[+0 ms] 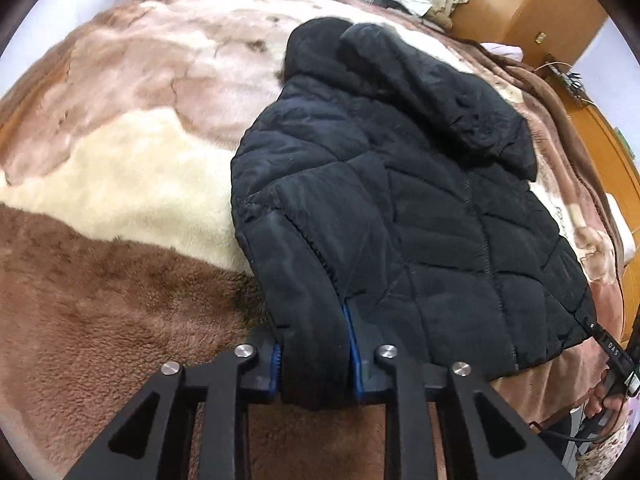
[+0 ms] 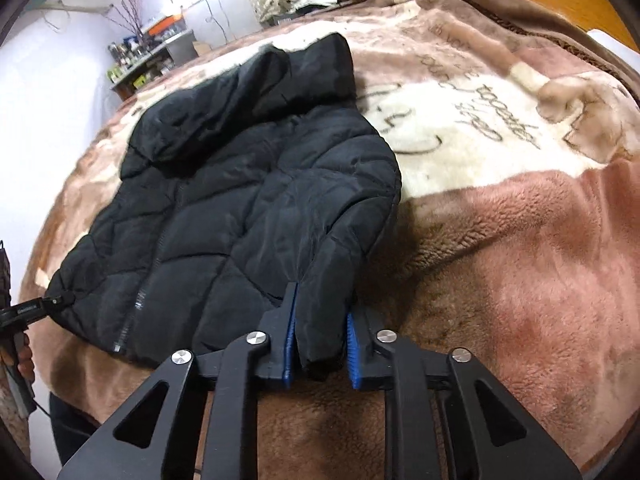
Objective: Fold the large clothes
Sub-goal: 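Grasp the jacket hem with the left tool while the right tool grasps it, then fold the hem with both tools up over the hood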
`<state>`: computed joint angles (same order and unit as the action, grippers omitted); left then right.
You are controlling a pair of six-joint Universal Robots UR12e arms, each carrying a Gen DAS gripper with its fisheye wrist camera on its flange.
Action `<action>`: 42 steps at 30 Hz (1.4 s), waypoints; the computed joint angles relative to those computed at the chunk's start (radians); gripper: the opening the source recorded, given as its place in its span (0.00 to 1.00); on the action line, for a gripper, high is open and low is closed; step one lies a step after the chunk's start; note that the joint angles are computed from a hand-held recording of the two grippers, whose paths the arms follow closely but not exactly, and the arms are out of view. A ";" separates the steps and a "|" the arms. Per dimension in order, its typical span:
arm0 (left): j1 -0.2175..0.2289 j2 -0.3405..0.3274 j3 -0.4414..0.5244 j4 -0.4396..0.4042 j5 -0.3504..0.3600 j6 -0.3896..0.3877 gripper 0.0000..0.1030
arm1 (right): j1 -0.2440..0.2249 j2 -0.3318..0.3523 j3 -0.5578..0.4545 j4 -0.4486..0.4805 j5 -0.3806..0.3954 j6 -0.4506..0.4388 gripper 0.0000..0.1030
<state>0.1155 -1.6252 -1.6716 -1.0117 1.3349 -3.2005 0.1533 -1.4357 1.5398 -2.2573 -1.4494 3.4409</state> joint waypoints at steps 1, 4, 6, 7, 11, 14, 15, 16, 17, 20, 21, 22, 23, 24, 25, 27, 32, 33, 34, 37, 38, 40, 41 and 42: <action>-0.001 0.005 0.002 0.005 -0.003 0.008 0.23 | 0.003 -0.002 -0.003 -0.001 -0.005 -0.009 0.18; 0.004 0.022 0.008 0.012 -0.025 0.017 0.21 | 0.009 -0.016 -0.007 -0.018 -0.006 -0.032 0.17; 0.009 0.039 0.008 0.016 -0.038 0.024 0.21 | 0.007 -0.025 -0.008 -0.025 -0.002 -0.039 0.16; 0.012 0.043 0.007 0.018 -0.042 0.032 0.21 | 0.007 -0.035 -0.004 -0.032 0.003 -0.044 0.16; 0.026 0.078 -0.002 -0.001 -0.076 0.062 0.21 | 0.008 -0.062 0.000 -0.031 0.003 -0.073 0.16; 0.045 0.111 -0.013 -0.022 -0.107 0.082 0.21 | 0.007 -0.093 0.014 -0.029 0.013 -0.093 0.15; 0.047 0.122 -0.016 -0.029 -0.113 0.086 0.21 | 0.005 -0.101 0.017 -0.029 0.017 -0.097 0.15; 0.050 0.134 -0.021 -0.031 -0.119 0.095 0.21 | 0.005 -0.114 0.024 -0.029 0.015 -0.101 0.15; 0.053 0.147 -0.027 -0.030 -0.122 0.103 0.21 | 0.005 -0.124 0.029 -0.029 0.018 -0.105 0.15; 0.064 0.171 -0.032 -0.046 -0.149 0.119 0.21 | 0.003 -0.152 0.040 -0.016 0.021 -0.122 0.15; 0.069 0.179 -0.032 -0.062 -0.159 0.116 0.21 | 0.003 -0.164 0.045 -0.013 0.022 -0.129 0.15; 0.072 0.184 -0.029 -0.073 -0.167 0.121 0.21 | 0.003 -0.173 0.048 -0.007 0.021 -0.138 0.15; 0.076 0.190 -0.031 -0.074 -0.174 0.125 0.21 | 0.002 -0.182 0.053 -0.004 0.024 -0.144 0.15; 0.079 0.200 -0.032 -0.083 -0.175 0.129 0.21 | 0.000 -0.191 0.058 -0.004 0.027 -0.145 0.15; 0.075 0.204 -0.032 -0.085 -0.178 0.134 0.21 | -0.002 -0.201 0.064 -0.002 0.030 -0.147 0.15; 0.076 0.214 -0.036 -0.089 -0.178 0.141 0.21 | -0.007 -0.214 0.067 0.011 0.033 -0.146 0.15; 0.046 0.198 -0.011 -0.075 -0.122 0.164 0.21 | -0.015 -0.201 0.047 0.020 0.029 -0.147 0.15; 0.045 0.188 -0.001 -0.070 -0.127 0.148 0.21 | -0.016 -0.193 0.038 0.016 0.032 -0.138 0.15; 0.045 0.179 0.009 -0.064 -0.132 0.141 0.21 | -0.016 -0.183 0.028 0.006 0.034 -0.130 0.15; 0.033 0.145 0.044 -0.028 -0.118 0.120 0.21 | -0.012 -0.153 -0.014 0.000 0.021 -0.134 0.15; 0.033 0.135 0.056 -0.027 -0.122 0.116 0.21 | -0.009 -0.143 -0.029 0.001 0.016 -0.138 0.15; 0.029 0.109 0.086 -0.022 -0.111 0.085 0.21 | -0.008 -0.114 -0.070 0.009 0.007 -0.149 0.15; 0.028 0.094 0.103 -0.018 -0.109 0.074 0.21 | -0.011 -0.108 -0.079 0.011 0.008 -0.150 0.15; 0.027 0.081 0.117 -0.013 -0.112 0.068 0.21 | -0.012 -0.096 -0.095 0.015 0.007 -0.150 0.15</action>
<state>0.1429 -1.5445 -1.5546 -1.0247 1.2230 -3.1329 0.1417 -1.5319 1.4448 -2.2422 -1.4420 3.2909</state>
